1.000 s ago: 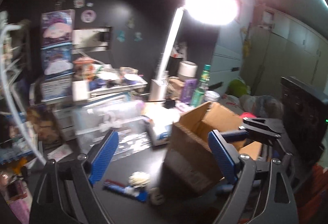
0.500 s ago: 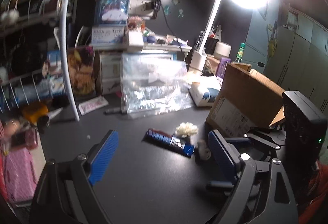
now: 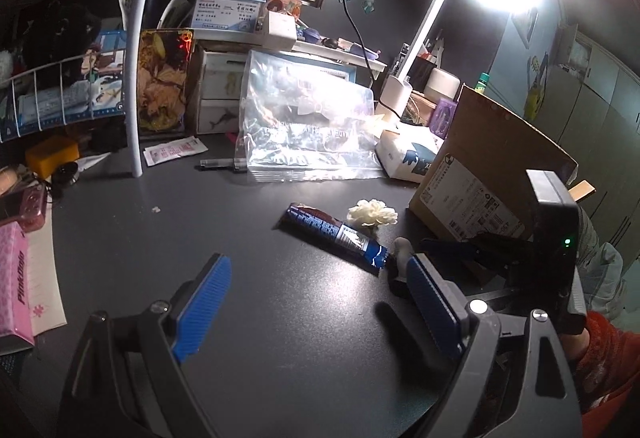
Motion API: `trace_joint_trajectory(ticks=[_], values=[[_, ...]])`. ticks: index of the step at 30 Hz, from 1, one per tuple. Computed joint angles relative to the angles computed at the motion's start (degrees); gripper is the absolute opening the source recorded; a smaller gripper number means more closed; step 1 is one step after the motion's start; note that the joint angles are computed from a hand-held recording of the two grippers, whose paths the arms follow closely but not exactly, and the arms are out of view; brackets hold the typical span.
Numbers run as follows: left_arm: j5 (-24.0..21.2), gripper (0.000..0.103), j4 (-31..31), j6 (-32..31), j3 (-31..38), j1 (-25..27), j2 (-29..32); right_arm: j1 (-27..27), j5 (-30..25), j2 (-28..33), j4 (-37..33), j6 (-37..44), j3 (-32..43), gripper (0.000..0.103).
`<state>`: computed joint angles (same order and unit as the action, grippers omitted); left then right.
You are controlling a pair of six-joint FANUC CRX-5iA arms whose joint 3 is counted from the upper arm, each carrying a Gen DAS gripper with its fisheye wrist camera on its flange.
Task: Organize objects
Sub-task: 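Grasp the white ghost-shaped figurine with the right tool, then hold the figurine up with the right tool while the left tool grasps it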
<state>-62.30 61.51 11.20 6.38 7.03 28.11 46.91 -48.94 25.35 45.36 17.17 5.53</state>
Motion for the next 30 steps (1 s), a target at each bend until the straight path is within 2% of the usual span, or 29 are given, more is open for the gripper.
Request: trace_joint_trajectory(ticks=[1, 3, 6, 11, 15, 17, 19, 21, 30], values=[[0.02, 0.087, -0.09, 0.06, 0.13, 0.01, 0.11, -0.11, 0.19, 0.11, -0.43, 0.33, 0.13, 0.06], [0.05, 0.087, -0.46, 0.35, 0.49, 0.02, 0.3, -0.46, 0.08, 0.72, -2.19, 1.5, 1.18, 0.04], [-0.43, 0.087, -0.66, 0.78, 1.16, 0.02, 0.71, -0.46, -0.92, 0.87, -1.45, 0.26, 0.95, 0.025], [-2.13, 0.087, -1.59, 1.48, 2.77, -0.21, 1.39, -0.32, 1.08, -0.21, -0.28, -1.39, -0.82, 0.023], [-8.8, 0.087, -1.7, 3.48, 6.51, -0.16, 3.46, 0.05, 5.1, -1.97, 0.99, -0.76, -2.26, 0.023], [-11.95, 0.081, -1.51, 3.86, 8.09, -0.2, 4.19, 0.26, 7.86, -3.04, 1.72, 0.34, -2.87, 0.023], [-14.58, 0.061, -1.58, 4.59, 9.52, -0.33, 4.62, 0.57, 10.32, -3.81, 2.33, 2.3, -2.76, 0.023], [-16.78, 0.05, -1.28, 5.56, 10.81, -0.38, 4.96, 1.0, 11.5, -4.39, 4.27, 3.9, -2.56, 0.023], [-19.59, 0.029, 1.81, 5.41, 13.4, -1.58, 3.08, 1.88, 9.89, -6.97, 12.13, 6.17, -2.22, 0.023]])
